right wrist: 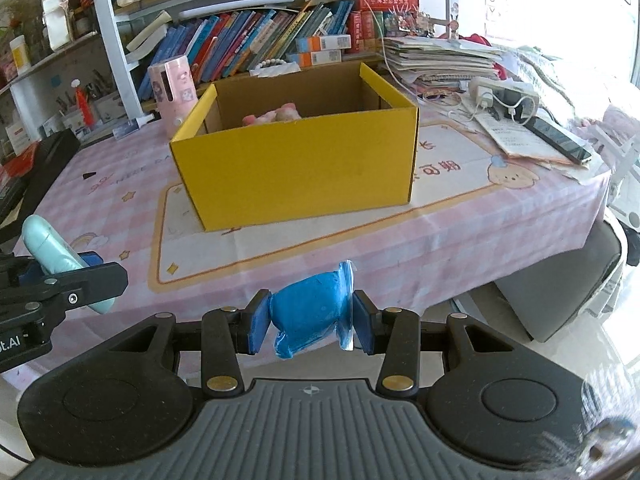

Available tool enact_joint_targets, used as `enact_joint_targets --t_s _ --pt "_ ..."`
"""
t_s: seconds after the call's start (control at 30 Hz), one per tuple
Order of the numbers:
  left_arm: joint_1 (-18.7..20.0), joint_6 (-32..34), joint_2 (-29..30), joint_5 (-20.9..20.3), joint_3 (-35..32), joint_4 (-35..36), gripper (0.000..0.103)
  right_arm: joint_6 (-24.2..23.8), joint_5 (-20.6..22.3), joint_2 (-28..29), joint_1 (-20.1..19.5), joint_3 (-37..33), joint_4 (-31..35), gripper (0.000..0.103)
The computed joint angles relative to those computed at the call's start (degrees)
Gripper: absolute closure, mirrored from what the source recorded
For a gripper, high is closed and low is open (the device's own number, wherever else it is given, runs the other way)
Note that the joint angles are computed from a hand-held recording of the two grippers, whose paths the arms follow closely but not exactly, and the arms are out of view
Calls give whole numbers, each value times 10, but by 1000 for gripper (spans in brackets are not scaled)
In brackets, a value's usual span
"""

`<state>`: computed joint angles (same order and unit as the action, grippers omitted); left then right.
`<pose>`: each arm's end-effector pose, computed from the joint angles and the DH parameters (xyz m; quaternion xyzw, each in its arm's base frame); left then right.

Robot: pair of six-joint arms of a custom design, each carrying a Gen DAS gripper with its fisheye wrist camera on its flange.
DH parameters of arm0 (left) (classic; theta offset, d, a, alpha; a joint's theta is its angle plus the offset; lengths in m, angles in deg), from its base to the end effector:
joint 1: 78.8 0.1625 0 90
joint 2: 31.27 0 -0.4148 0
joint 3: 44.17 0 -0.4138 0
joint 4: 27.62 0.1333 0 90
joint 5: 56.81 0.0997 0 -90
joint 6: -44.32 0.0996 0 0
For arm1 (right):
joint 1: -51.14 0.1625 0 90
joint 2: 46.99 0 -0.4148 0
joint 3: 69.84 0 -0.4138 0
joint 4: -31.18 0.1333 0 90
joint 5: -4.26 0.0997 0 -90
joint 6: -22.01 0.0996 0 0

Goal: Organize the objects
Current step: 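Carry the blue piece and mint-green gadget in both tools toward the yellow box, then lower both tools into the box and open them, releasing both items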

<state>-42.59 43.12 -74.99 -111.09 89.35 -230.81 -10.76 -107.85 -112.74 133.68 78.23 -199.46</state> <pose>-0.2297 -0.4054 0.0007 0.3572 0.8631 -0.3098 0.1773 0.0487 -0.3660 0.1670 0.0966 -0.8567 0.3915 0.3217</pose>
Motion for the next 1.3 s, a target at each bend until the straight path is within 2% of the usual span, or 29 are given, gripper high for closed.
enact_joint_targets --t_s 0.47,0.73,0.93,1.3 --pt "15 44 53 13 -90 -27 80 -50 37 -43 -15 -64 98 62" --pt "28 96 96 26 -171 -64 80 -95 101 -51 -26 -125 122 62" --pt "41 107 135 43 -247 -44 80 -129 145 -38 -34 -188 159 62" --pt "60 68 185 82 -334 40 80 -167 159 2 -50 -282 274 62"
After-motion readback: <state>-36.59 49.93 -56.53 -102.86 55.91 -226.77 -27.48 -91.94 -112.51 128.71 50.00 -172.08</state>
